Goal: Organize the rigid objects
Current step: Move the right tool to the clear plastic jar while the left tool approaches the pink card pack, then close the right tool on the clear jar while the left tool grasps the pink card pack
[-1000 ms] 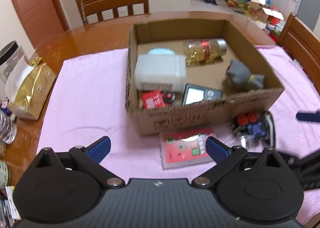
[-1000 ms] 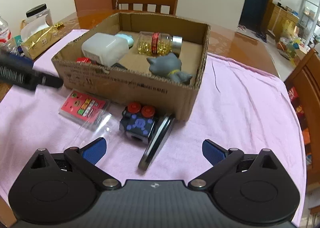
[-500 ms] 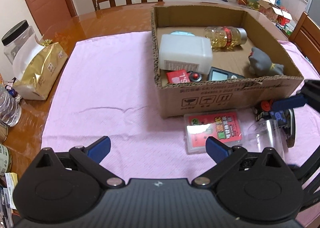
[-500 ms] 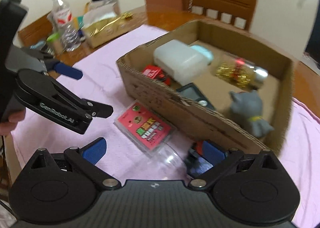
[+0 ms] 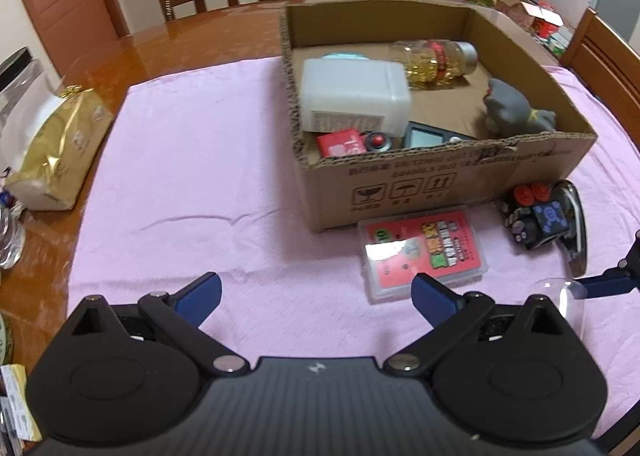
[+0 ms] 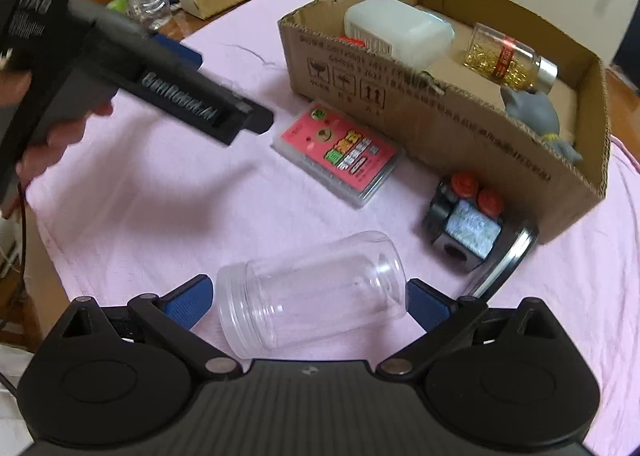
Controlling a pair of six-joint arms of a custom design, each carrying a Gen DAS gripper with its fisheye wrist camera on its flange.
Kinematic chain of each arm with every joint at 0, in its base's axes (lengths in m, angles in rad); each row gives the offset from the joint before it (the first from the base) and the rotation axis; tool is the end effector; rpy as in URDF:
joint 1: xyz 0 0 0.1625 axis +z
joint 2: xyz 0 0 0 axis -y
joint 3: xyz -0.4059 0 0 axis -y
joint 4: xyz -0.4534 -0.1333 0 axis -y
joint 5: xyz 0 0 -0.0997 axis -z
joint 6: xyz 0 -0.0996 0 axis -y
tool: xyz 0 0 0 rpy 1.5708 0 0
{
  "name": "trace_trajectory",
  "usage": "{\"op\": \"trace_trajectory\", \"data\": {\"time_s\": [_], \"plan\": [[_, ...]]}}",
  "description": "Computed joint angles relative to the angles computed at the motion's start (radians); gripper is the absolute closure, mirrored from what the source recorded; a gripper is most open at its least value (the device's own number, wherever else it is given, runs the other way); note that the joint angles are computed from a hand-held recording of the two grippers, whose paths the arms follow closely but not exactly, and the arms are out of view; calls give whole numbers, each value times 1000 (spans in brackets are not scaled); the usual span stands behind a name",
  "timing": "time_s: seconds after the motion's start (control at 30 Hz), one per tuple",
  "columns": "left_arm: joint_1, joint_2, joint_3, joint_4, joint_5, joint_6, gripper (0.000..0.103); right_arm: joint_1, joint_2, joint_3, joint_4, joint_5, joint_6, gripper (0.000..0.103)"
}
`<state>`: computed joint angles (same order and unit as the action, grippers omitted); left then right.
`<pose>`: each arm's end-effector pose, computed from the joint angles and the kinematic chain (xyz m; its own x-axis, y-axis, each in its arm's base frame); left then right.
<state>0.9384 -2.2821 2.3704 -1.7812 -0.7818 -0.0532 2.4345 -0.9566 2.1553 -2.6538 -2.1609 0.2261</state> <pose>-0.0093 -0.3578 0.3725 -0.6497 0.3037 -0.6969 0.5529 0.8179 -0.1591 0.4218 -0.2580 -0.0219 -0.6477 -0.5116 0.5645 -0.6259 0.7798 -0.0114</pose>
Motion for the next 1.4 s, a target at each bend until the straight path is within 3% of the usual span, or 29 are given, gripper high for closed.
{"op": "trace_trajectory", "data": {"time_s": [0.13, 0.43, 0.63, 0.8, 1.03, 1.23, 1.4], "plan": [[12, 26, -2, -32, -43, 28, 2, 66, 74, -33, 14, -155, 45, 1], [33, 118, 25, -159, -139, 61, 2, 85, 83, -32, 31, -200, 117, 4], [28, 179, 61, -243, -112, 42, 2, 83, 68, -14, 22, -182, 140, 0], [18, 171, 88, -272, -61, 71, 1, 68, 48, 11, -4, -131, 128, 0], [53, 111, 78, -226, -68, 118, 1, 40, 9, 44, -11, 5, 141, 0], [54, 102, 68, -204, -103, 168, 12, 54, 38, 28, 12, -6, 165, 0], [53, 94, 66, -182, -98, 150, 12, 72, 51, 20, 20, -18, 186, 0]]}}
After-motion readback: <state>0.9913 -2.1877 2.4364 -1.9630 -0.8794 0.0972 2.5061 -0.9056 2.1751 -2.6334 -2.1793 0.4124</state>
